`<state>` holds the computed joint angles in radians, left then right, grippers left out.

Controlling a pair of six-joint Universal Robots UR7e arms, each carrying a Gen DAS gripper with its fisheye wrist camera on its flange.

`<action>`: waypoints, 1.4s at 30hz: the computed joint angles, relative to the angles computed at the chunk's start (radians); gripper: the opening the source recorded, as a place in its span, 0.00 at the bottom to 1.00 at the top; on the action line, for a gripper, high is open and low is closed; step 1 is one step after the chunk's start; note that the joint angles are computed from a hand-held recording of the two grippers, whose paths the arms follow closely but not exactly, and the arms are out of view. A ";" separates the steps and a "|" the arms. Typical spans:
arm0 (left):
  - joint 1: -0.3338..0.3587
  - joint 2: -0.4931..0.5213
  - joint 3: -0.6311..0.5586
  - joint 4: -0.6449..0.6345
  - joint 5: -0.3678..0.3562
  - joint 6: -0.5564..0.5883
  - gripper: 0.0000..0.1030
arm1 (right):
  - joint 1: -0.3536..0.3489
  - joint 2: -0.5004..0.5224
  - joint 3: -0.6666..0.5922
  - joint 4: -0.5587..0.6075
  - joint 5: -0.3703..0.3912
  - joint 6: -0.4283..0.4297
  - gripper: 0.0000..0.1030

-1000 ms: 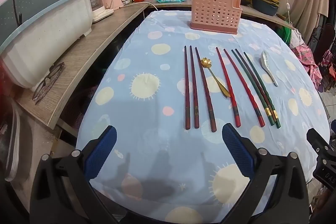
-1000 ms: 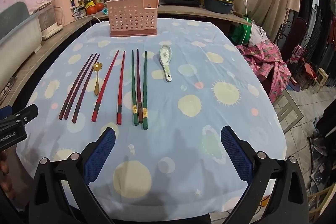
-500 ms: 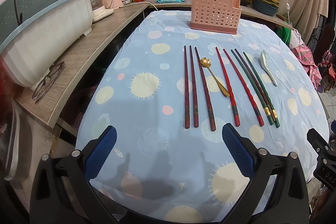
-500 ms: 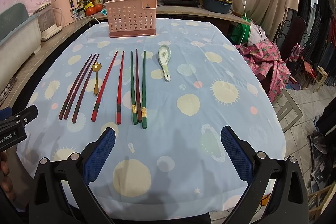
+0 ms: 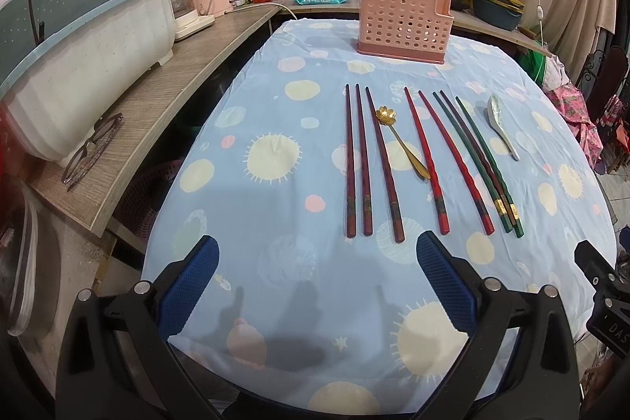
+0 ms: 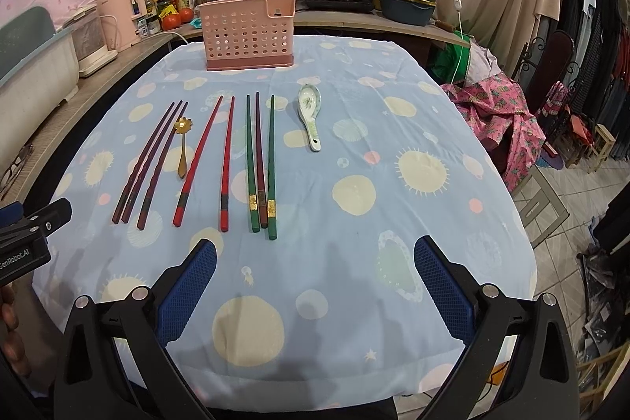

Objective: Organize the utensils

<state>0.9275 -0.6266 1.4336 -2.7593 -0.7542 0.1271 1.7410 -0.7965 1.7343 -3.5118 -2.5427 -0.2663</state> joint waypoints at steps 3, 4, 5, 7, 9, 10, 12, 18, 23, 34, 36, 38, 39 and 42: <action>-0.002 -0.002 0.004 -0.002 0.000 0.000 0.93 | 0.000 0.001 0.001 -0.002 0.001 0.000 0.93; -0.003 -0.003 0.008 -0.003 -0.001 0.000 0.93 | 0.002 -0.002 -0.002 0.005 -0.001 0.003 0.93; -0.004 -0.006 0.013 -0.006 -0.001 -0.002 0.93 | 0.002 -0.002 -0.001 0.005 0.000 0.003 0.93; -0.006 -0.009 0.019 -0.005 -0.002 -0.005 0.93 | 0.003 -0.002 -0.001 0.005 -0.001 0.003 0.93; -0.007 -0.010 0.020 -0.002 -0.002 -0.009 0.93 | 0.003 -0.003 0.001 0.005 -0.002 0.004 0.93; -0.007 -0.011 0.021 -0.002 -0.003 -0.009 0.93 | 0.002 -0.002 0.001 0.001 0.000 0.002 0.93; -0.008 -0.012 0.022 0.000 -0.005 -0.010 0.93 | 0.002 -0.002 0.002 0.000 0.001 0.002 0.93; -0.009 -0.012 0.023 0.003 -0.008 -0.015 0.93 | 0.005 -0.004 0.006 -0.001 -0.002 0.005 0.93; -0.010 -0.013 0.024 0.006 -0.010 -0.014 0.93 | 0.003 -0.003 0.006 -0.004 0.000 0.003 0.93; -0.014 -0.017 0.029 0.010 -0.016 -0.019 0.93 | 0.007 -0.004 0.007 -0.003 -0.003 0.004 0.93; -0.015 -0.016 0.028 0.012 -0.016 -0.020 0.93 | 0.007 -0.004 0.007 -0.002 -0.002 0.005 0.93; -0.016 -0.017 0.028 0.013 -0.016 -0.022 0.93 | 0.007 -0.003 0.006 -0.004 -0.002 0.004 0.93; -0.016 -0.017 0.028 0.013 -0.016 -0.022 0.93 | 0.008 -0.004 0.006 -0.004 -0.002 0.004 0.93; -0.015 -0.017 0.028 0.011 -0.017 -0.019 0.93 | 0.007 -0.004 0.007 -0.004 -0.002 0.004 0.93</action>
